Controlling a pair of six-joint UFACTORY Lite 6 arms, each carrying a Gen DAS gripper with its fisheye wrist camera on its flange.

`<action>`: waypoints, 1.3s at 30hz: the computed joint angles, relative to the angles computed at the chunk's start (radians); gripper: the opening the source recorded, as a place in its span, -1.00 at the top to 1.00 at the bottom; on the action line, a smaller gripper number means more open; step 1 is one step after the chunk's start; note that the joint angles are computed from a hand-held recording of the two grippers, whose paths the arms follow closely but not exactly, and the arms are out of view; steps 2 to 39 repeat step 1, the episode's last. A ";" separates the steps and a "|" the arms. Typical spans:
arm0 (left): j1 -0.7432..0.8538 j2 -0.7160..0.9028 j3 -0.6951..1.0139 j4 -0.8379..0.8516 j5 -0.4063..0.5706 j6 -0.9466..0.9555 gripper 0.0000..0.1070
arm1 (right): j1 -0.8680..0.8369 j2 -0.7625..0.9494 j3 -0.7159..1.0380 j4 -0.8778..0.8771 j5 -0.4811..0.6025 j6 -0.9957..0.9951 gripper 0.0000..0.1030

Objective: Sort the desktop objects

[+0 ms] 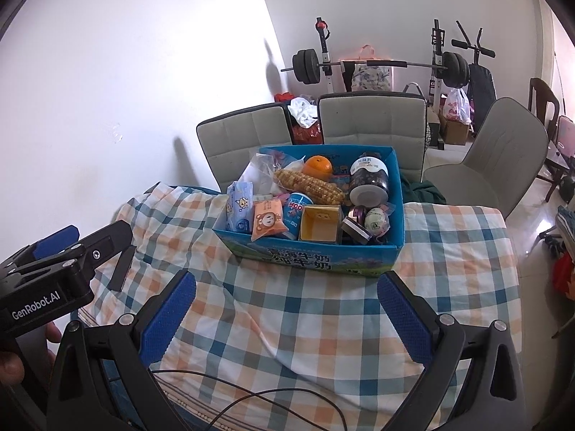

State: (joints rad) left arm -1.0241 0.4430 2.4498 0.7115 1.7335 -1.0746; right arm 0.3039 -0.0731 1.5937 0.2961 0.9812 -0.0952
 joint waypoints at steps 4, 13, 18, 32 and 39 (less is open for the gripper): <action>-0.010 0.016 0.030 0.007 0.019 0.002 -0.92 | 0.004 -0.002 0.000 -0.002 0.000 0.000 -0.99; -0.010 0.016 0.030 0.007 0.019 0.002 -0.92 | 0.004 -0.002 0.000 -0.002 0.000 0.000 -0.99; -0.010 0.016 0.030 0.007 0.019 0.002 -0.92 | 0.004 -0.002 0.000 -0.002 0.000 0.000 -0.99; -0.010 0.016 0.030 0.007 0.019 0.002 -0.92 | 0.004 -0.002 0.000 -0.002 0.000 0.000 -0.99; -0.010 0.016 0.030 0.007 0.019 0.002 -0.92 | 0.004 -0.002 0.000 -0.002 0.000 0.000 -0.99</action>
